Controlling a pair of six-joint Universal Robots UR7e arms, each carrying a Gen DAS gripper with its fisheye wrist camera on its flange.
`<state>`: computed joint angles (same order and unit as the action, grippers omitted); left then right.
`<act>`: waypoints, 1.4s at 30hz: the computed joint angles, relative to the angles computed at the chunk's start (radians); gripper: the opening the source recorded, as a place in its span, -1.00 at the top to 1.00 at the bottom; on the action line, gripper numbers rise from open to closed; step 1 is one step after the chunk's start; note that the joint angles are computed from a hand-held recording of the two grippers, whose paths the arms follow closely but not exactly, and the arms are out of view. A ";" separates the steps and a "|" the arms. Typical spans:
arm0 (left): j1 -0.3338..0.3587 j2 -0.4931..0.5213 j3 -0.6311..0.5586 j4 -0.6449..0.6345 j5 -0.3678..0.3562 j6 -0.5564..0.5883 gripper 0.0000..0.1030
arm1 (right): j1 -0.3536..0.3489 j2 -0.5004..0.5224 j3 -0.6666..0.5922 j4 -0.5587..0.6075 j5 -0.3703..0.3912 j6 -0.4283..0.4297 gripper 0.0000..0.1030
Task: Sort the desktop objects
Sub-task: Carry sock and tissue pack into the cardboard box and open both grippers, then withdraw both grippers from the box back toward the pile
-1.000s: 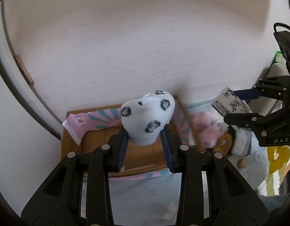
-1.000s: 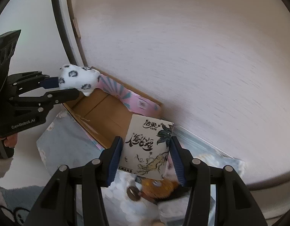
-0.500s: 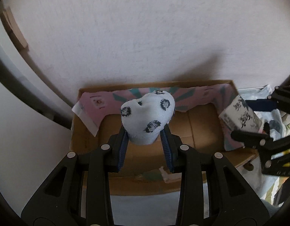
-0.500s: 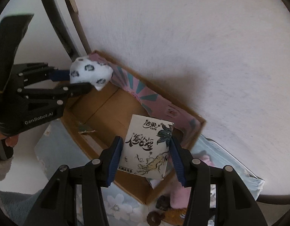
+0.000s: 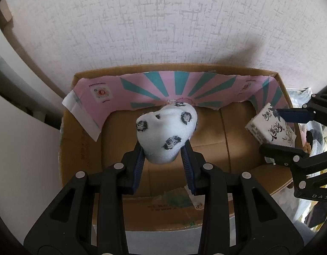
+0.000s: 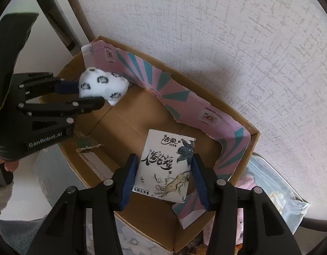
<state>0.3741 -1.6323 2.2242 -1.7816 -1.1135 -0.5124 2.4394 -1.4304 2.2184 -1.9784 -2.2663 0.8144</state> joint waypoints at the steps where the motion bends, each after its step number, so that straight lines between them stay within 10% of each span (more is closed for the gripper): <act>1: -0.001 -0.001 0.002 0.002 0.002 -0.001 0.40 | -0.003 0.002 0.001 -0.007 0.002 -0.008 0.09; 6: -0.007 -0.008 0.007 0.005 0.017 -0.003 0.00 | -0.002 0.021 -0.003 -0.009 -0.006 -0.022 0.07; 8: -0.011 -0.004 0.004 0.012 0.045 -0.005 -0.98 | -0.008 0.021 0.001 -0.020 0.005 -0.019 -0.01; 18: -0.106 -0.047 0.014 0.071 0.109 -0.029 -0.99 | 0.008 0.026 -0.003 -0.021 -0.018 0.060 -0.99; 42: -0.240 -0.117 -0.008 0.218 0.091 -0.182 -0.99 | 0.129 -0.020 -0.024 0.013 -0.081 0.056 -0.99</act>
<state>0.1345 -1.7492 2.2159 -1.5631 -1.0229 -0.6944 2.5680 -1.4502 2.1946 -1.9658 -2.3476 0.8705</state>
